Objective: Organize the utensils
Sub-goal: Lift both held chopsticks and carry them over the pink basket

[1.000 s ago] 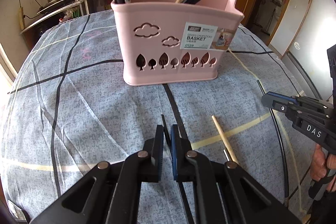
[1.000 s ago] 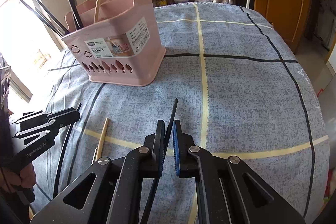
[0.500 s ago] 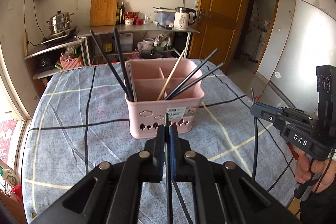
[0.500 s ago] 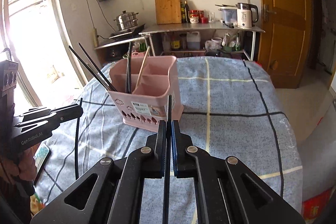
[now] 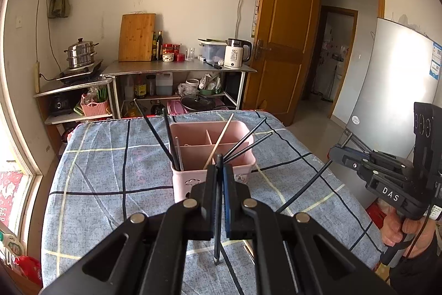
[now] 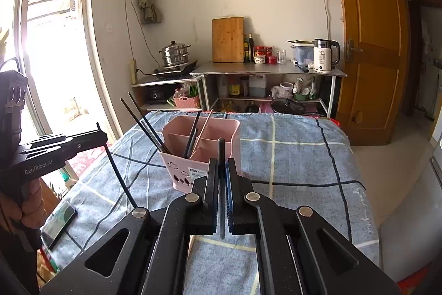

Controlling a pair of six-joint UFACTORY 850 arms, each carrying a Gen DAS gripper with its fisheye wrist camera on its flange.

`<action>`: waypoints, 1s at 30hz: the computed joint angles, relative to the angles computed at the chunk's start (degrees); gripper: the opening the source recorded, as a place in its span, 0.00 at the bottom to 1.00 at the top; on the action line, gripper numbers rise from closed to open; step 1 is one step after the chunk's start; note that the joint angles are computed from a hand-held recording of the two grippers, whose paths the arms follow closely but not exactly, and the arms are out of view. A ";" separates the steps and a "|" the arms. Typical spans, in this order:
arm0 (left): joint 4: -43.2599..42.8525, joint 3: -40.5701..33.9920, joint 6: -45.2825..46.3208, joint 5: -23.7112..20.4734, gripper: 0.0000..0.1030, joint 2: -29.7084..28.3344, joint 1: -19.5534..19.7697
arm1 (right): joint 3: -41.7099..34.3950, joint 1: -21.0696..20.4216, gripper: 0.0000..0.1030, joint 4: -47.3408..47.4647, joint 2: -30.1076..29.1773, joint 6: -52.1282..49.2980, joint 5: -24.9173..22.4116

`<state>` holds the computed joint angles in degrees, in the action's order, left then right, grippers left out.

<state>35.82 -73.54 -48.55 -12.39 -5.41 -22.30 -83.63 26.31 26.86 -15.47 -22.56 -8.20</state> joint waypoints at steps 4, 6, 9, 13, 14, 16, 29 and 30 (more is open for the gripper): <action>0.81 0.13 -0.69 -0.23 0.05 0.19 -0.27 | 0.20 -0.01 0.04 -0.81 -0.03 0.62 -0.45; 0.65 -0.09 -0.28 -0.61 0.05 0.12 -0.36 | 0.38 0.00 0.04 -0.90 0.16 0.50 -0.33; -1.21 -0.36 1.40 -0.61 0.05 0.09 -0.25 | 0.49 -0.07 0.04 1.59 0.37 -2.30 -0.26; -3.21 -0.90 3.72 -0.62 0.05 0.25 -0.07 | 0.36 0.03 0.04 4.33 0.70 -5.35 -0.30; -3.75 -1.12 4.38 -0.64 0.05 0.30 -0.09 | 0.22 0.04 0.04 5.80 0.76 -6.90 -0.47; -5.20 -1.62 6.08 -0.65 0.05 0.38 -0.06 | -0.10 0.00 0.04 9.40 0.86 -10.63 -0.90; -16.23 -8.56 17.92 -2.37 0.05 -1.44 2.18 | -5.73 0.69 0.04 30.96 -0.82 -33.56 -3.61; -16.44 -9.18 18.23 -2.50 0.05 -1.67 2.38 | -6.35 0.74 0.04 33.65 -1.06 -36.12 -3.94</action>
<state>19.38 -82.72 -30.31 -14.89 -7.07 -19.92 -89.98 27.05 60.51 -16.54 -58.69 -12.14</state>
